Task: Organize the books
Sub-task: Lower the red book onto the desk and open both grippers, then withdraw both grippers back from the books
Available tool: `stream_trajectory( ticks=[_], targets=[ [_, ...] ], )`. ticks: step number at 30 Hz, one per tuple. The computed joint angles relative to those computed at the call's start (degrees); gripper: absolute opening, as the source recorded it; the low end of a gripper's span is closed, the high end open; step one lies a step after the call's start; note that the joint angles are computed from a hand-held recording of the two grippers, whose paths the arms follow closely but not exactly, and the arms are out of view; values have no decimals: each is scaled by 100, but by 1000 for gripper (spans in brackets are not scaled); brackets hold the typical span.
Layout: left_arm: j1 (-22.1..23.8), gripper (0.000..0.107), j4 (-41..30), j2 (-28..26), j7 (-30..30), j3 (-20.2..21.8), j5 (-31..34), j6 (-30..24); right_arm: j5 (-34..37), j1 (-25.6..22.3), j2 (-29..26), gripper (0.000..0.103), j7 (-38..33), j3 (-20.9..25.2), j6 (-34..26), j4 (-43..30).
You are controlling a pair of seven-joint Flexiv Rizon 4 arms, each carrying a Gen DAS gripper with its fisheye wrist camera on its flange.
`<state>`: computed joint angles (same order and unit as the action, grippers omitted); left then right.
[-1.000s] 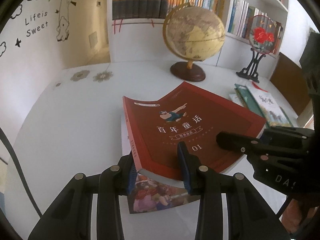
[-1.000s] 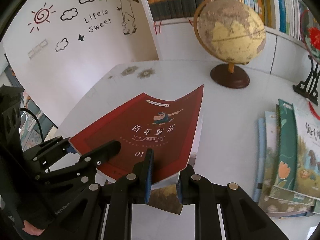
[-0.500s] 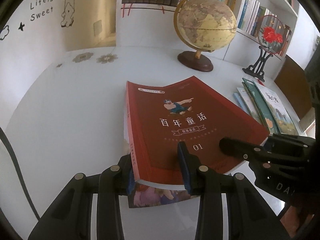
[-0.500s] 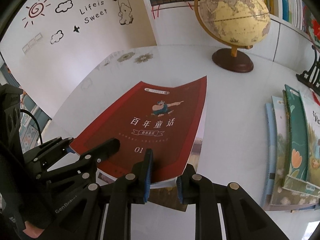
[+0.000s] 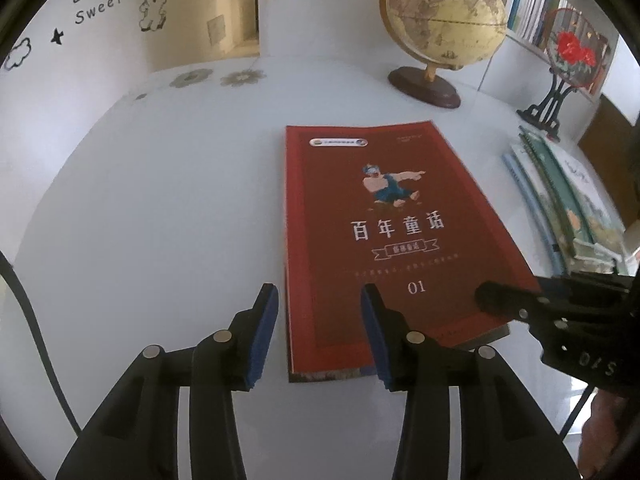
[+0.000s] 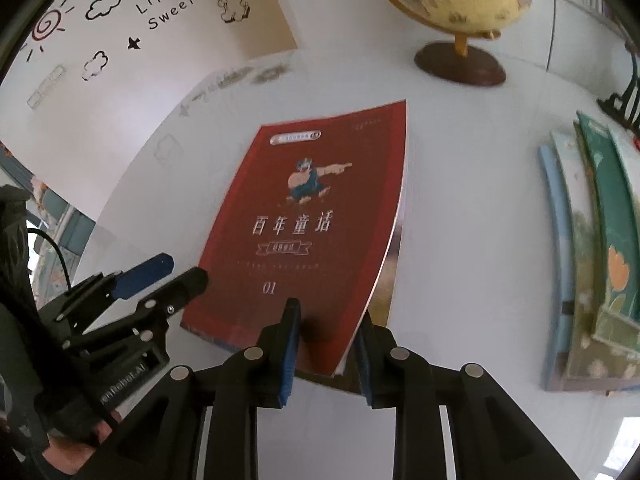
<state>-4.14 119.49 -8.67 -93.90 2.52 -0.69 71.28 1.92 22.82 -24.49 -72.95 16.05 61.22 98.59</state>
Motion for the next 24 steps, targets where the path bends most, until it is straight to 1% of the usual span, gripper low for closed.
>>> stream_trajectory(
  ticks=[2,3,10,12,14,16,20,21,23,24],
  targets=[
    [-22,43,-9,20,-77,27,88,-42,136,-89,2,25,-108,86,-147,-44],
    [-22,43,-5,28,-81,19,82,-60,184,-113,21,27,-159,107,-188,-27],
    [-104,43,-80,159,-491,60,434,-236,79,-54,5,28,-370,40,-243,33],
    [-133,43,-131,261,-497,21,528,-393,-41,6,68,28,-244,-64,-326,103],
    [-190,43,-180,396,-502,-40,666,-485,-442,148,264,28,130,-326,-306,388],
    [-238,43,-214,502,-533,-117,683,-568,-330,-33,496,28,68,-234,-373,556],
    [-389,43,-259,782,-452,-325,421,-692,-260,-235,1135,28,29,-213,-251,1025],
    [-422,43,-295,831,-462,-364,447,-700,-317,-252,1296,29,56,-239,-214,1143],
    [-531,43,-439,960,-574,-487,706,-695,-491,-300,1665,30,186,-315,-125,1405],
    [-581,45,-503,998,-577,-543,778,-676,-547,-339,1845,31,279,-348,-87,1517]
  ],
)
